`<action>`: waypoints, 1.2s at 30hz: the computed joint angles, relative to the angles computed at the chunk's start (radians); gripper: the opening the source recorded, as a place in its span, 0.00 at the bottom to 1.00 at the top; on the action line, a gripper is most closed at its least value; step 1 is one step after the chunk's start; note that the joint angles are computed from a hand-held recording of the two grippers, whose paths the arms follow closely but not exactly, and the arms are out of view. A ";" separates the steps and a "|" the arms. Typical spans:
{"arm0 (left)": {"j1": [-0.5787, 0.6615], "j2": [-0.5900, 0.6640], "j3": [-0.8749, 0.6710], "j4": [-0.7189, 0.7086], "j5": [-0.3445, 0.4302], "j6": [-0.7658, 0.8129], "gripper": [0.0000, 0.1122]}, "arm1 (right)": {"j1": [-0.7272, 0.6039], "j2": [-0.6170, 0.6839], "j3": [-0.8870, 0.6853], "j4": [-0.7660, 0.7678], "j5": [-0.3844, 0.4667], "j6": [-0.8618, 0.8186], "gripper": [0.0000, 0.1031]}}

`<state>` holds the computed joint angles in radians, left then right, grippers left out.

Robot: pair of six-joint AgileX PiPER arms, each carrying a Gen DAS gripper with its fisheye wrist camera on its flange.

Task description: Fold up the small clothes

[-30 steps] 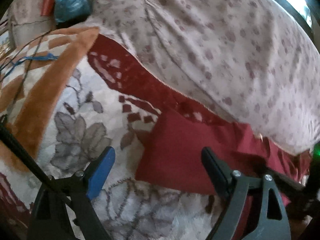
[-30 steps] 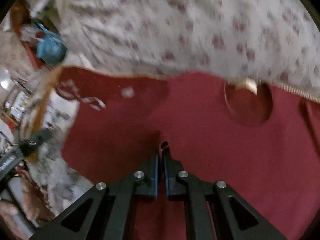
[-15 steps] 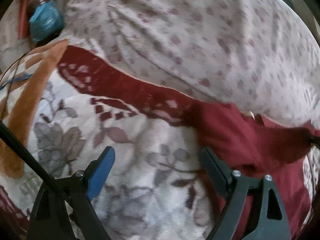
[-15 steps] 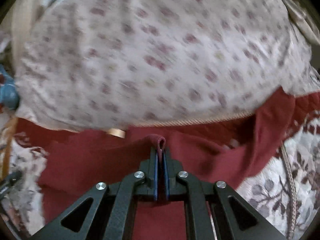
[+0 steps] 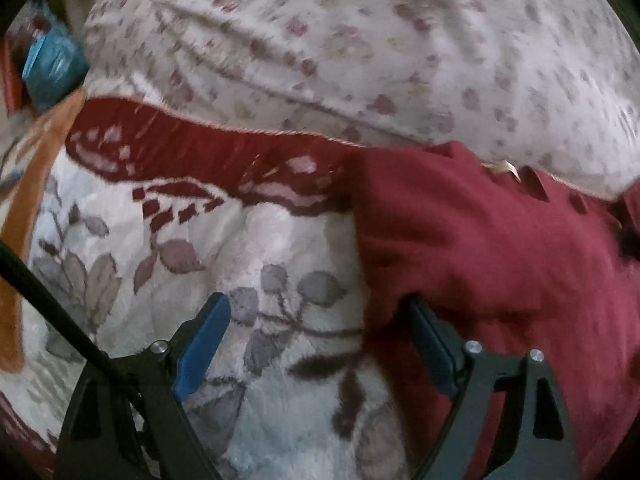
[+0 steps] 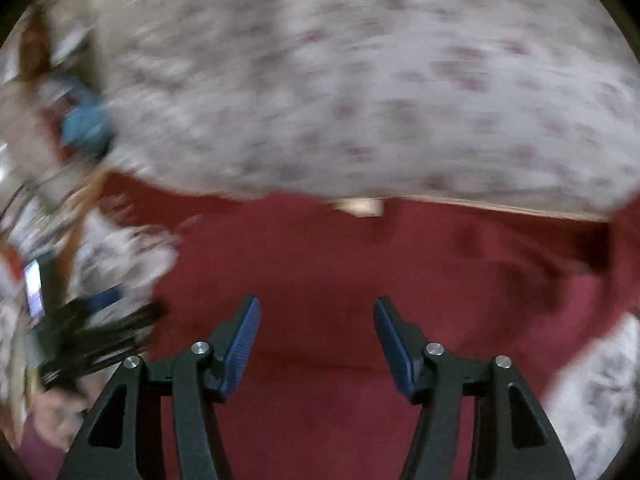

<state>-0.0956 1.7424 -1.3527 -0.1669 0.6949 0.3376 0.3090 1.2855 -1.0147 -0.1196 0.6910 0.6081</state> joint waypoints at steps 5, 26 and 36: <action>0.070 0.005 0.012 -0.093 0.025 0.025 0.79 | 0.084 0.200 -0.121 -0.012 -0.070 0.014 0.62; 0.115 0.028 -0.070 -0.133 0.111 0.066 0.79 | 0.068 0.864 -0.853 0.145 0.107 -0.401 0.07; 0.114 -0.084 -0.008 -0.217 0.070 0.151 0.79 | 0.018 0.299 -0.237 0.000 0.033 -0.175 0.67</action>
